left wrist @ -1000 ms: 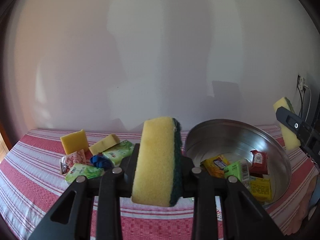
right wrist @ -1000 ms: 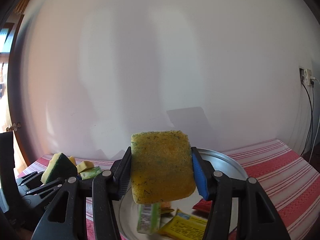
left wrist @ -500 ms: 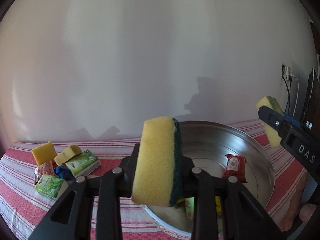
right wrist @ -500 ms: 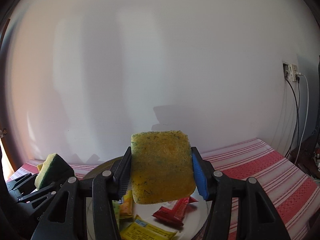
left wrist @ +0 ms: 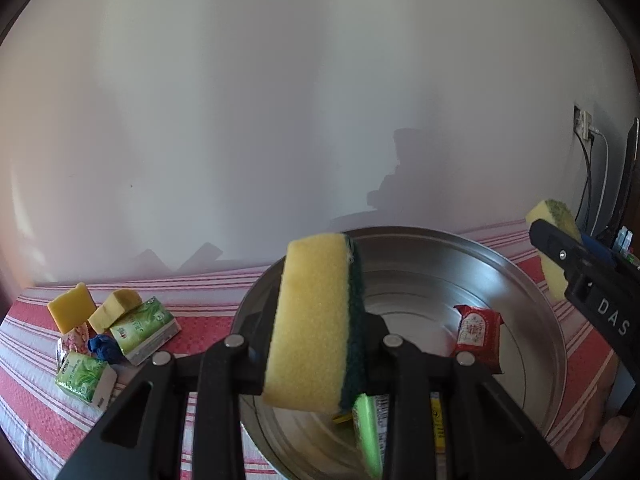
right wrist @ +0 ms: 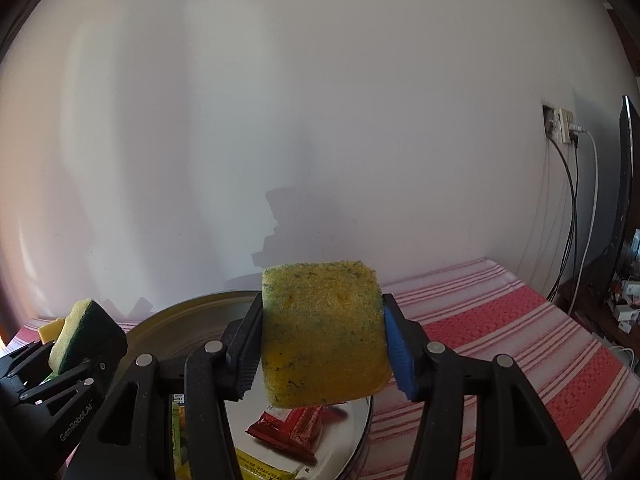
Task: Organize objects
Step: 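Carry the green-backed sponge with the left gripper while the right carries the speckled sponge over the tin, then open the left gripper over the tin while the right releases the speckled sponge inside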
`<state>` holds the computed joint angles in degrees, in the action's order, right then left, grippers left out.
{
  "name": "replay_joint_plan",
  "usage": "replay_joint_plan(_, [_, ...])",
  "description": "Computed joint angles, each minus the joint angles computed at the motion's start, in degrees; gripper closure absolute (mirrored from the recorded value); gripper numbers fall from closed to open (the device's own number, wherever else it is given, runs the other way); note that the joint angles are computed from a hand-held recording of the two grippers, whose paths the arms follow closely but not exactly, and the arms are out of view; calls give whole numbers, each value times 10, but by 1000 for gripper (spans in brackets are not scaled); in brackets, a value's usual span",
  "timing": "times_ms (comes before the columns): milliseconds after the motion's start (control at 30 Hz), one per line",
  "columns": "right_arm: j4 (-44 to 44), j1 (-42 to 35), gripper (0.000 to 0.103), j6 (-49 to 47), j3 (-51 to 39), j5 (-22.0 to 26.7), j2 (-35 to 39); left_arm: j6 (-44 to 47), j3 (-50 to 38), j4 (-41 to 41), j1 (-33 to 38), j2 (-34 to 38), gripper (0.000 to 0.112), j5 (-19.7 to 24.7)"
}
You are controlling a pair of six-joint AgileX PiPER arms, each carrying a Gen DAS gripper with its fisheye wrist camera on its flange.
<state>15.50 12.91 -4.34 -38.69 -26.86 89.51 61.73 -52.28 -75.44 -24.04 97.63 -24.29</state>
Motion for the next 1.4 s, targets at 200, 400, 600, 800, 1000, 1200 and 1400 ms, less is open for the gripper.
replay_joint_plan(200, [8, 3, 46, -17, -14, 13, 13, 47, -20, -44, 10, 18, 83, 13])
replay_joint_plan(400, [1, 5, 46, -11, -24, 24, 25, 124, -40, -127, 4, 29, 83, 14])
replay_joint_plan(600, [-10, 8, 45, -9, -33, 41, 28, 178, -51, -188, -7, 32, 83, -3])
replay_joint_plan(800, [-53, 5, 45, 27, -44, 61, 37, 202, -58, -214, -13, 34, 81, -14])
replay_joint_plan(1000, [-176, -10, 25, 144, -47, 69, 39, 150, -41, -181, -32, 12, 9, -50])
replay_joint_plan(1200, [-119, -4, 17, 95, -19, 16, 28, 139, -28, -157, -73, -2, 10, -118])
replay_joint_plan(1400, [-96, -7, 17, 98, -1, -14, 16, 130, -9, -162, -80, -18, 10, -133])
